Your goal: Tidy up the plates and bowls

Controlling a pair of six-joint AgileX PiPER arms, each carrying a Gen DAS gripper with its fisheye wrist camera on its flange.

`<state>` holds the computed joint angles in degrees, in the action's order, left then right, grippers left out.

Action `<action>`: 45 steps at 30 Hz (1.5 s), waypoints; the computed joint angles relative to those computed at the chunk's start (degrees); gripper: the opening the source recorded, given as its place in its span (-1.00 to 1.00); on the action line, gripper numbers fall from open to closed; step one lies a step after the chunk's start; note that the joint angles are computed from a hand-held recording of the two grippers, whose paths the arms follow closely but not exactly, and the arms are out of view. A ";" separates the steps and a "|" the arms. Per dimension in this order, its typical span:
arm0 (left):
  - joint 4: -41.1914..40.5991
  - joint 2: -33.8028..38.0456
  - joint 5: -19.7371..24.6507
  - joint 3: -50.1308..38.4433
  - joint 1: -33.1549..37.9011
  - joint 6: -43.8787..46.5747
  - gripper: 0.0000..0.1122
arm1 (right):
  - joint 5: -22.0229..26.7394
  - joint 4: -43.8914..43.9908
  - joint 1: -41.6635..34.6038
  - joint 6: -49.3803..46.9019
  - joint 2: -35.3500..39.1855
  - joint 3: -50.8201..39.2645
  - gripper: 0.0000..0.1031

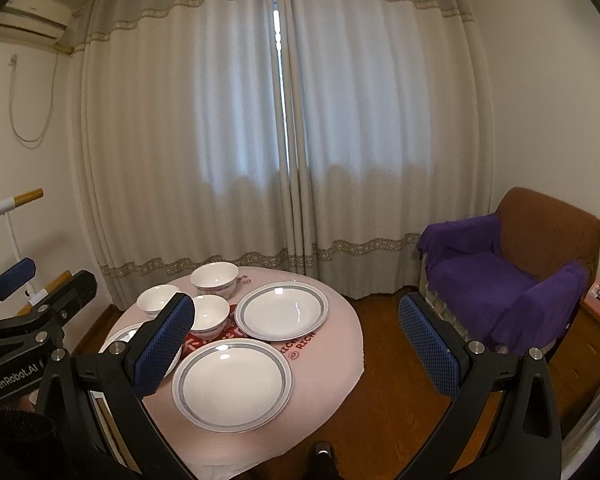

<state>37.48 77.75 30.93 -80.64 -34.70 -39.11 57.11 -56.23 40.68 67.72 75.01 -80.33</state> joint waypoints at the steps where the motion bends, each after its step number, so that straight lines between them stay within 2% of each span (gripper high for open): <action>1: -2.67 0.56 -2.05 0.34 1.43 1.99 0.83 | -1.73 -0.65 -1.10 0.75 0.29 0.93 1.00; 3: -10.15 2.30 -5.14 0.35 4.65 7.90 0.83 | -4.79 0.76 -4.15 0.22 1.80 1.55 1.00; 6: -17.06 7.15 -4.11 -1.77 8.36 13.16 0.82 | -10.72 7.02 -10.30 -3.71 4.98 2.08 1.00; 8: -20.37 10.47 -1.90 -3.92 10.00 15.53 0.82 | -13.86 11.76 -13.86 -6.81 7.42 2.36 1.00; 13: -20.53 18.31 4.19 -8.60 10.62 12.89 0.82 | -23.93 27.51 -21.11 -19.54 14.34 3.29 1.00; 15: -22.72 20.45 6.26 -10.57 10.73 13.35 0.81 | -27.70 35.93 -23.49 -27.54 16.96 3.96 0.99; 18: -25.58 23.43 9.43 -13.56 10.46 12.82 0.77 | -31.21 49.38 -26.31 -41.21 20.84 4.13 0.87; 20: -26.45 24.80 10.88 -14.79 9.96 12.41 0.71 | -31.02 57.40 -27.62 -49.13 23.63 3.26 0.72; 22: -24.44 26.32 12.42 -15.96 9.23 10.05 0.66 | -30.30 65.73 -29.18 -57.06 26.17 2.45 0.47; 28: -29.40 32.54 16.17 -22.86 10.88 10.58 0.55 | -28.37 80.20 -31.84 -70.67 29.46 1.91 0.19; 31: -31.17 35.23 18.33 -26.69 11.73 10.52 0.45 | -27.92 84.15 -32.93 -75.03 30.67 1.67 0.07; 35: -34.33 36.66 17.80 -26.57 13.07 10.73 0.33 | -26.64 91.49 -34.92 -82.33 31.94 1.67 -0.09; 37: -35.38 38.34 19.34 -28.79 13.64 11.12 0.30 | -25.89 94.66 -35.74 -85.61 32.84 1.36 -0.20; 43: -38.01 40.88 20.61 -32.88 14.98 13.50 -0.04 | -25.09 100.85 -37.03 -91.91 34.18 0.99 -0.47; 45: -38.63 40.10 19.11 -30.96 15.32 14.88 -0.17 | -24.82 102.23 -37.31 -93.09 34.67 0.82 -0.54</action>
<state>-1.15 117.85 50.03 -111.61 -19.38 -24.23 32.29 46.00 3.37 -25.38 109.67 -79.51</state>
